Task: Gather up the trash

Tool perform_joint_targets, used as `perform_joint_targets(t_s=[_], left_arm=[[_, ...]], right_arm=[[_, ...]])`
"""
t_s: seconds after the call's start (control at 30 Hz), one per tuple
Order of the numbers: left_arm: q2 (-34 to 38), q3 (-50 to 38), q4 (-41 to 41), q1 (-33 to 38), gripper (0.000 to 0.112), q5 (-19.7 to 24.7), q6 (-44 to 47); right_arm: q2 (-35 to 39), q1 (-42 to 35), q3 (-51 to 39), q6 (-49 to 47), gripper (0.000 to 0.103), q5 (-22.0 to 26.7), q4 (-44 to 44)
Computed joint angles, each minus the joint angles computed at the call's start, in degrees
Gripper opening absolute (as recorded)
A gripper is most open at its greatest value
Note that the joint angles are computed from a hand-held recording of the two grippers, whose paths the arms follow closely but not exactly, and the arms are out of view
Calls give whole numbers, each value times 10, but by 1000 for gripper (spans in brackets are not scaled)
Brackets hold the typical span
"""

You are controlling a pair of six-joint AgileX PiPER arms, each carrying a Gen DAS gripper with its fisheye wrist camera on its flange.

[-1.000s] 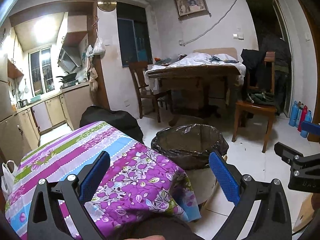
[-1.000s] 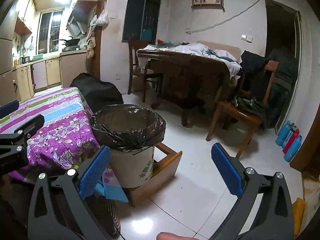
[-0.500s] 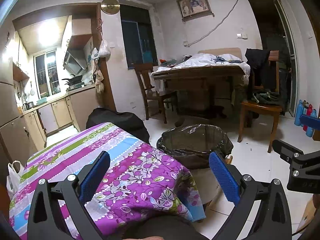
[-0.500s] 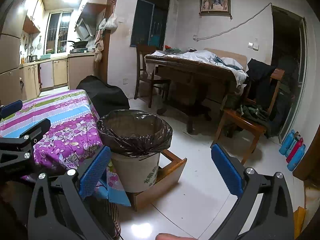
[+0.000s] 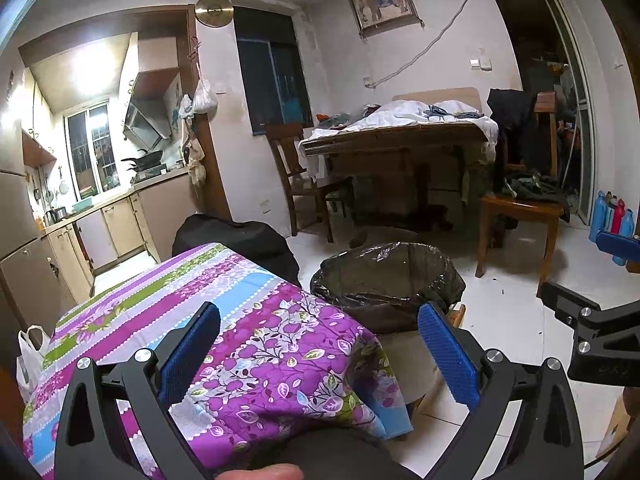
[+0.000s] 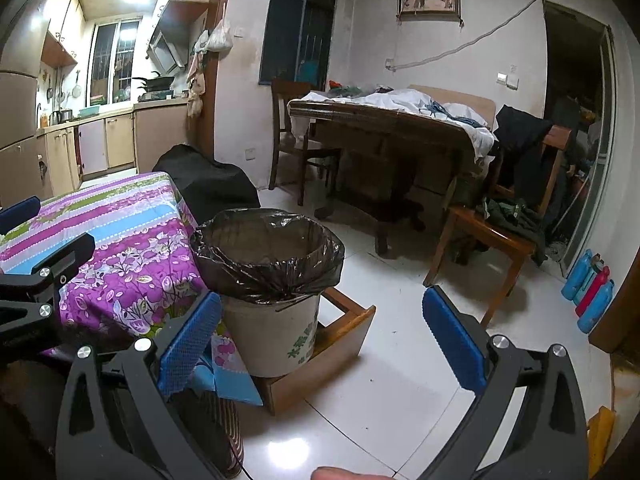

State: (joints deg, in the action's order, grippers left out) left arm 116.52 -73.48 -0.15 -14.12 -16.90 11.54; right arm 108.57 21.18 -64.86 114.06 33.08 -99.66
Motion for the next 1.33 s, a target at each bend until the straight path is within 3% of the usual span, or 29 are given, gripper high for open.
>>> perform_joint_targets(t_s=[0.6,0.77,0.97,1.13,1.33], left_arm=[[10,-7,-5,2,98,1,4],[15,-1,-77,-3,98,-19,59],[17,1,-105,-7,98,-24,83],[19,-9,-146,-11,98,-9,122],[20,-12,-121,-10,98,-1,99]], right_arm=[[10,-7,-9,-18,97,-12,11],[9,-7,-9,-21,97,-11,15],[10,-10,-10,-24,97,-14,19],[11,-11,-11,-23,97,-14,16],[14,-13,-15,-33,97,-18,28]])
